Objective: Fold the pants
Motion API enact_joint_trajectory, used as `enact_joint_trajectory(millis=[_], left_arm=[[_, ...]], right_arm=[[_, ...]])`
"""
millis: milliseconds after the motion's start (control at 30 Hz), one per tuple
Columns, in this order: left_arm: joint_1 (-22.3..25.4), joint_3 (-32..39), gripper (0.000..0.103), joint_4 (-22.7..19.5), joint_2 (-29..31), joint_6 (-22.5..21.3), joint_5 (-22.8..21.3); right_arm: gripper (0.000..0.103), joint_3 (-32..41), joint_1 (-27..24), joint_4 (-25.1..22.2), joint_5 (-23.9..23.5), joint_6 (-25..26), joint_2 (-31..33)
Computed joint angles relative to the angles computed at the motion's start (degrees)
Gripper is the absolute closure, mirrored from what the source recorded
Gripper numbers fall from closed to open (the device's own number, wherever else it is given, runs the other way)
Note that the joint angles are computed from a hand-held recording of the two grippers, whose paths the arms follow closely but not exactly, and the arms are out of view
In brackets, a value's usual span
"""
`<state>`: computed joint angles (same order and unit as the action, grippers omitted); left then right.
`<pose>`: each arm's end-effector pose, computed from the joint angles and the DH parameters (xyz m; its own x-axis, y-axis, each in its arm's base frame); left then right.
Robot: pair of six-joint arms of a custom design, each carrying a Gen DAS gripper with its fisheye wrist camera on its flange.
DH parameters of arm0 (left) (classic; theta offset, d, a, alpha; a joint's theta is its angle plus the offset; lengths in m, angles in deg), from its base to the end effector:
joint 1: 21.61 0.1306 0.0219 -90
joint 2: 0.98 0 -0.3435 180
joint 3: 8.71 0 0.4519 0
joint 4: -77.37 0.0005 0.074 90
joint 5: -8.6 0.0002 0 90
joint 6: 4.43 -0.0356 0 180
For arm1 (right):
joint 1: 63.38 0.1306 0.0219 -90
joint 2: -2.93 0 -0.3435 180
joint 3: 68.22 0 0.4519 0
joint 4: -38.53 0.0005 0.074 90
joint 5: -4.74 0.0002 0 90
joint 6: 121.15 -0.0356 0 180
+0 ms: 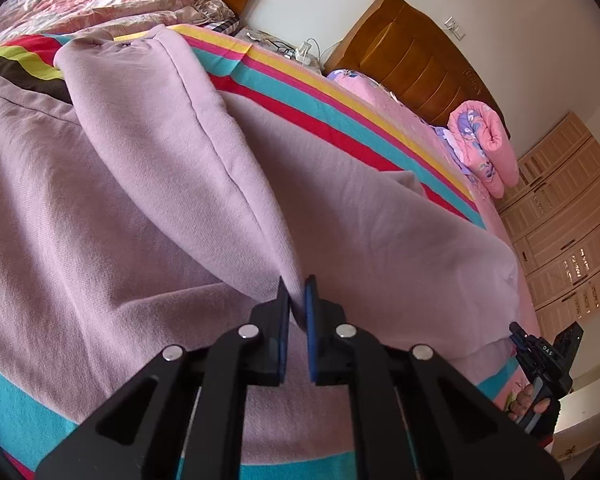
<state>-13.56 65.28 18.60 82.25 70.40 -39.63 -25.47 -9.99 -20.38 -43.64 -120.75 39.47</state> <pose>0.4637 0.0411 0.3058 -0.8488 0.0771 -0.5230 0.3778 0.7804 -0.4982 0.1720 0.1911 0.3038 -0.3634 0.7644 -0.5326 0.4719 0.6439 0.6023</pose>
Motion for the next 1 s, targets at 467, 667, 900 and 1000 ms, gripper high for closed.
enact_joint_trajectory(millis=[467,667,900,1000], left_arm=[[4.5,-7.9,0.092,-1.1,-6.4,-5.8,-3.3],[4.6,-8.3,0.044,-0.3,-7.9,-5.6,-1.6],[2.8,-9.8,0.041,1.8,-8.6,-4.5,-3.5],[2.4,-10.3,0.04,2.3,-9.2,-4.5,-4.2]], right_arm=[[0.092,-0.5,10.1,-11.7,1.9,-14.8,-0.4],[0.061,-0.7,12.7,-12.0,4.0,-17.2,-1.1],[0.052,-1.1,14.3,-24.3,11.2,-28.3,-4.6],[0.053,-3.2,12.1,-26.0,11.3,-28.9,-8.7]])
